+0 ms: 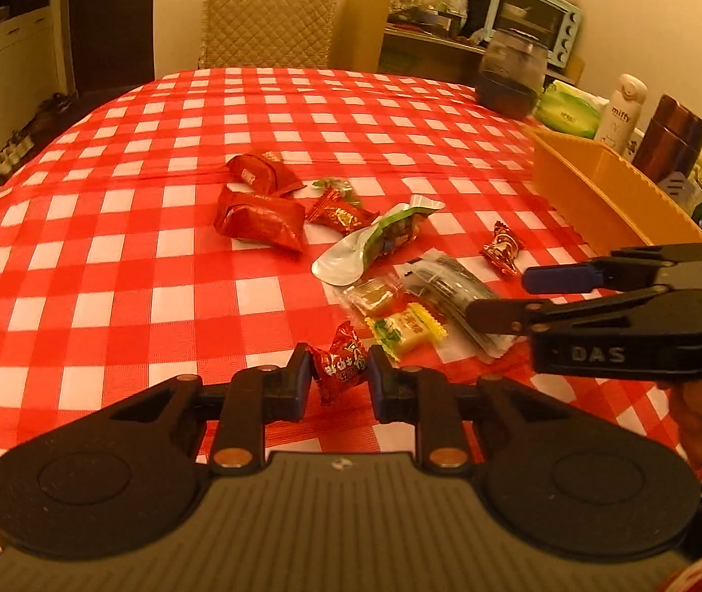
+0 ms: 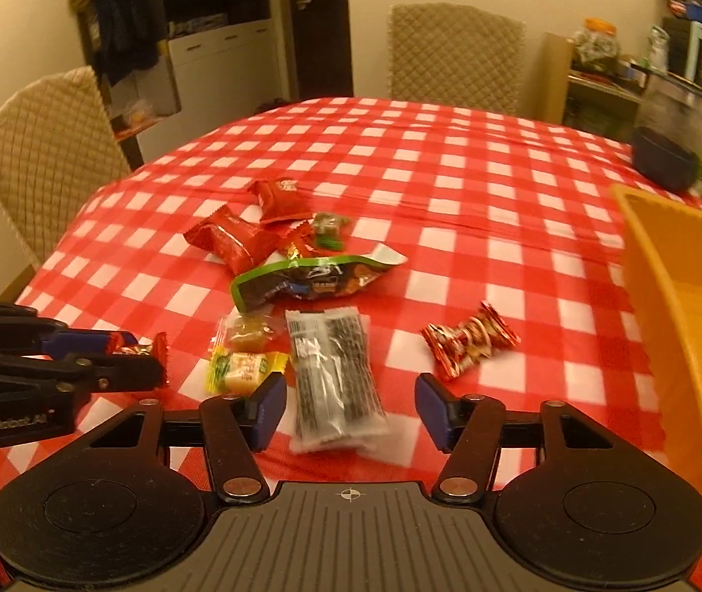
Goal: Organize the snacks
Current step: 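Grasp the red wrapped candy with the left tool while the right tool grasps the clear dark-stick packet, then carry the red candy and the clear packet over the orange tray with both tools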
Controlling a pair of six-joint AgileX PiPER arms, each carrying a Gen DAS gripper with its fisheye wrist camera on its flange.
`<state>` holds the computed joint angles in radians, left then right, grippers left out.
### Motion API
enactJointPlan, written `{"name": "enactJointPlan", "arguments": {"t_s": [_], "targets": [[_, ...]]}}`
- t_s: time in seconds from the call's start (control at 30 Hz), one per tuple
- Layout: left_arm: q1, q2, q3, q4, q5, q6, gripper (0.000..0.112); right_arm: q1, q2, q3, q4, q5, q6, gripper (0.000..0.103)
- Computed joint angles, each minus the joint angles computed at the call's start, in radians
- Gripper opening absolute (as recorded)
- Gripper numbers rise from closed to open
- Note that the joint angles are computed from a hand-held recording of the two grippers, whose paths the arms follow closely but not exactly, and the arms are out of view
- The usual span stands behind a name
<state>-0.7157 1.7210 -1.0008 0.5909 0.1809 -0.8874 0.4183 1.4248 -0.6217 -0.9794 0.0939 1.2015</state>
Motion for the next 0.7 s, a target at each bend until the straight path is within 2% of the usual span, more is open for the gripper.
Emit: {"name": "enactJointPlan", "arguments": {"t_s": [0.07, 0.23, 0.47, 0.7], "targets": [[0.005, 0.005, 0.001, -0.051, -0.007, 0.044, 0.021, 0.0, 0.034, -0.023, 0.018, -0.001, -0.029, 0.054], [0.008, 0.005, 0.01, -0.067, -0.016, 0.05, 0.021, 0.007, 0.082, -0.061, 0.144, 0.01, -0.17, 0.044], [-0.017, 0.005, 0.002, 0.063, 0.008, -0.093, 0.021, 0.047, 0.079, -0.058, -0.036, 0.055, 0.028, 0.037], [-0.071, -0.011, -0.006, 0.269, 0.066, -0.341, 0.021, 0.097, -0.022, 0.01, -0.142, 0.125, 0.169, 0.037]]}}
